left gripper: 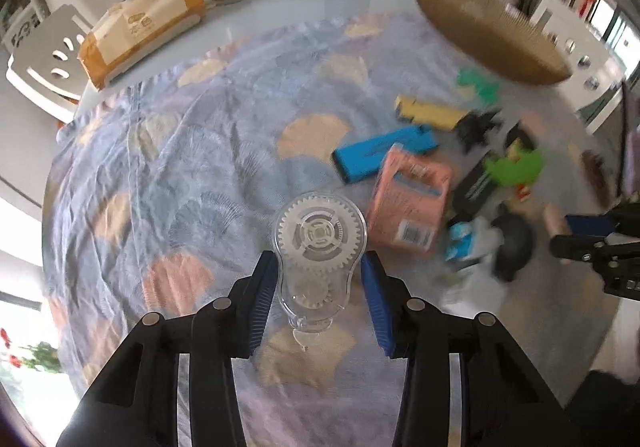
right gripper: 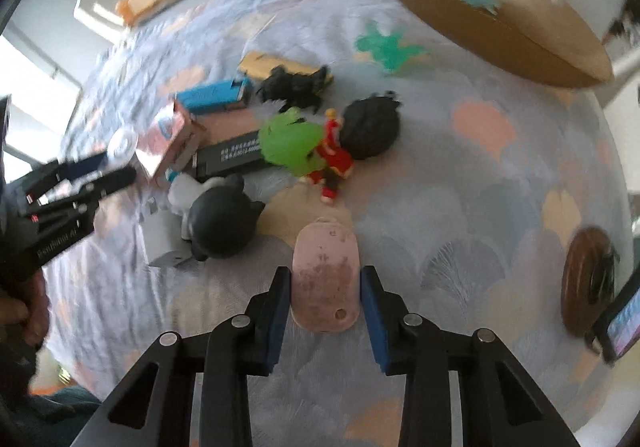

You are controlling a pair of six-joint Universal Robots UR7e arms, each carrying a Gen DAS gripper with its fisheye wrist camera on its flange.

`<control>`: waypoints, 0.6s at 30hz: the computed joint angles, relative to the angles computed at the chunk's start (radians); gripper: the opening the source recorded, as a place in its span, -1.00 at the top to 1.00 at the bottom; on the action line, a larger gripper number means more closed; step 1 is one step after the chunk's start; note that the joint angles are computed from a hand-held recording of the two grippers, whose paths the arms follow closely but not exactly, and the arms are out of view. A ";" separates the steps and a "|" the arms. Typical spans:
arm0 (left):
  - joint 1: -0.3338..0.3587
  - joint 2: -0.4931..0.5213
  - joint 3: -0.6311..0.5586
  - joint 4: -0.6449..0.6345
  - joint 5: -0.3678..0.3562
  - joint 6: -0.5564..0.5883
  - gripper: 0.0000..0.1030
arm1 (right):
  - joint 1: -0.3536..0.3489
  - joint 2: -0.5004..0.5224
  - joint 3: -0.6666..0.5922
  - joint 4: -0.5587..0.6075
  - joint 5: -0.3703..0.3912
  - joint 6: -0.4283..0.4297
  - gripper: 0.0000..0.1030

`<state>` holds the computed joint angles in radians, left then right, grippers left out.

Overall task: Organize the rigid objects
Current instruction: 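Lift the tape dispenser with the left tool into the bowl while the right tool drops the soap there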

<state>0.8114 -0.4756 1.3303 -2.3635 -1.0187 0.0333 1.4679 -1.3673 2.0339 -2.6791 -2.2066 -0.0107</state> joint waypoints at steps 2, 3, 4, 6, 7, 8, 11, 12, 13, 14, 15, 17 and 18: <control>-0.003 -0.013 -0.002 -0.019 -0.038 0.002 0.22 | -0.011 -0.035 0.008 -0.007 0.034 0.010 0.33; -0.007 -0.017 -0.006 -0.034 -0.051 0.008 0.22 | -0.016 -0.053 0.003 0.002 0.049 0.012 0.33; -0.010 -0.009 -0.017 -0.043 -0.060 0.011 0.22 | -0.021 -0.069 0.001 0.004 0.067 0.013 0.33; -0.019 -0.016 -0.024 -0.075 -0.095 0.028 0.22 | -0.025 -0.092 0.004 -0.010 0.092 0.011 0.33; -0.024 -0.016 -0.033 -0.084 -0.104 0.038 0.22 | -0.023 -0.097 0.000 -0.018 0.108 0.008 0.33; -0.031 -0.015 -0.035 -0.093 -0.108 0.041 0.22 | -0.021 -0.114 0.002 -0.028 0.130 -0.004 0.33; -0.046 -0.009 -0.057 -0.115 -0.139 0.057 0.22 | 0.023 -0.101 0.001 -0.089 0.128 -0.015 0.33; -0.050 -0.001 -0.075 -0.114 -0.155 0.061 0.22 | 0.035 -0.092 -0.009 -0.097 0.120 -0.021 0.33; -0.053 0.003 -0.085 -0.115 -0.160 0.064 0.22 | 0.044 -0.088 -0.022 -0.107 0.113 -0.032 0.33; -0.059 0.016 -0.108 -0.118 -0.169 0.074 0.22 | 0.050 -0.089 -0.030 -0.111 0.108 -0.040 0.33; -0.063 0.028 -0.130 -0.119 -0.175 0.086 0.22 | 0.056 -0.103 -0.035 -0.103 0.104 -0.045 0.33; -0.072 0.056 -0.180 -0.124 -0.187 0.116 0.22 | 0.065 -0.105 -0.056 -0.112 0.096 -0.061 0.33; -0.077 0.073 -0.211 -0.125 -0.194 0.131 0.22 | 0.068 -0.105 -0.068 -0.118 0.088 -0.071 0.33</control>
